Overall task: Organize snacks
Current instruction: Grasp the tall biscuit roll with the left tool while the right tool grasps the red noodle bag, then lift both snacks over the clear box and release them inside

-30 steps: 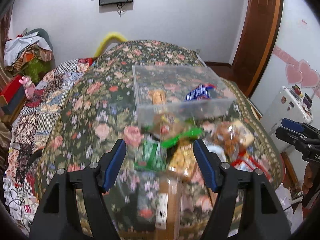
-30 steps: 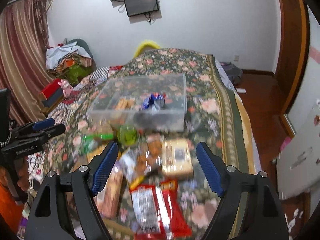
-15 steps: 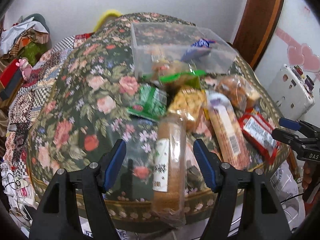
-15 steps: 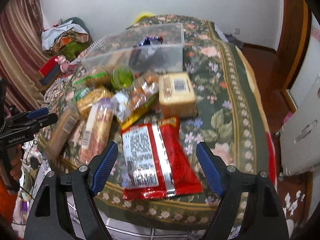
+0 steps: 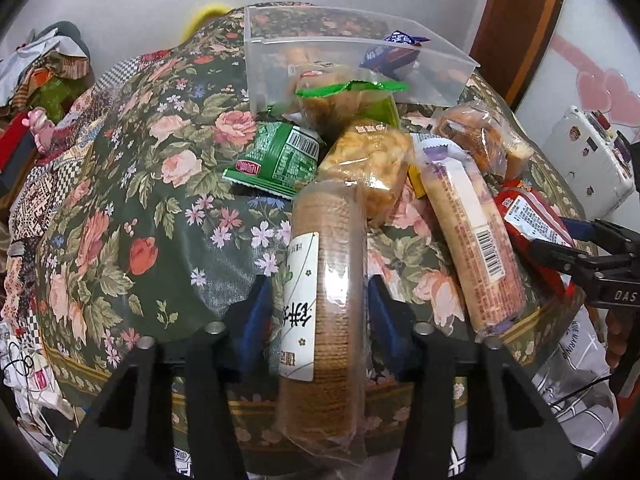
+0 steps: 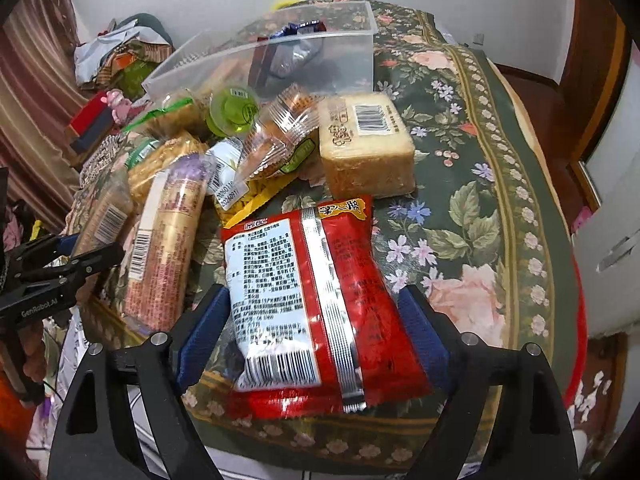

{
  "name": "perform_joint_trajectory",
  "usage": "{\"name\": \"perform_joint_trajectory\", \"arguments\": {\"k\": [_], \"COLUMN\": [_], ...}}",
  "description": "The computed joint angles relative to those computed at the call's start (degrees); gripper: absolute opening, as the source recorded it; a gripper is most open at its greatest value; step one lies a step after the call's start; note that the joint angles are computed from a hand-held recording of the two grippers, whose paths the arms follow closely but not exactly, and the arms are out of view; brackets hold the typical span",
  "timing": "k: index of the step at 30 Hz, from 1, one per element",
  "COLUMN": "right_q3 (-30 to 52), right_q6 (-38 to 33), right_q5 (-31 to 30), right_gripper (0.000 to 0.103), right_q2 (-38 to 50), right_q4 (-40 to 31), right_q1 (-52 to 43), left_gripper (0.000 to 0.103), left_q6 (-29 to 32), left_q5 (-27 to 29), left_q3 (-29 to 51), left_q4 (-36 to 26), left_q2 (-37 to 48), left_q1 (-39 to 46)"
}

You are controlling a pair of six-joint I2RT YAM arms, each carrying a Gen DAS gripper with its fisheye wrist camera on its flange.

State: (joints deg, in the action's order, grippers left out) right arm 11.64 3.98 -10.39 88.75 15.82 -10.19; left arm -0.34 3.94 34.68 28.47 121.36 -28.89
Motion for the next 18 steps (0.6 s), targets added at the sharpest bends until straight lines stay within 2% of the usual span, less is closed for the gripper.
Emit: {"name": "perform_joint_trajectory", "arguments": {"k": [1, 5, 6, 7, 9, 14, 18], "right_q3": [0.25, 0.06, -0.29, -0.6, -0.86, -1.59, -2.7], "right_q6": [-0.02, 0.84, 0.94, 1.07, 0.88, -0.01, -0.84], "right_q5": [0.08, 3.0, 3.75, 4.08, 3.16, 1.61, 0.49], "right_gripper": [0.084, 0.086, 0.083, 0.075, 0.068, 0.068, 0.068], "right_q2": [1.35, 3.94, 3.79, 3.31, 1.97, 0.15, -6.53], "right_q4": [0.85, 4.1, 4.78, 5.1, 4.3, 3.53, -0.11], "right_q1": [0.17, 2.94, 3.53, 3.79, 3.31, 1.77, 0.04], "left_gripper": [0.037, 0.035, 0.035, 0.035, 0.034, 0.034, 0.034], "left_q6": [0.07, -0.05, -0.12, -0.26, -0.49, -0.64, -0.59], "left_q5": [0.5, 0.6, 0.54, 0.54, 0.59, 0.95, 1.13], "left_q3": [0.08, 0.25, 0.21, 0.16, 0.04, -1.2, -2.31], "left_q4": [0.07, 0.42, 0.47, 0.49, 0.47, 0.82, 0.78], "left_q2": [0.04, 0.24, 0.2, 0.09, -0.16, -1.96, -4.67], "left_q1": [0.17, 0.28, 0.26, 0.29, 0.44, 1.43, 2.25]}}
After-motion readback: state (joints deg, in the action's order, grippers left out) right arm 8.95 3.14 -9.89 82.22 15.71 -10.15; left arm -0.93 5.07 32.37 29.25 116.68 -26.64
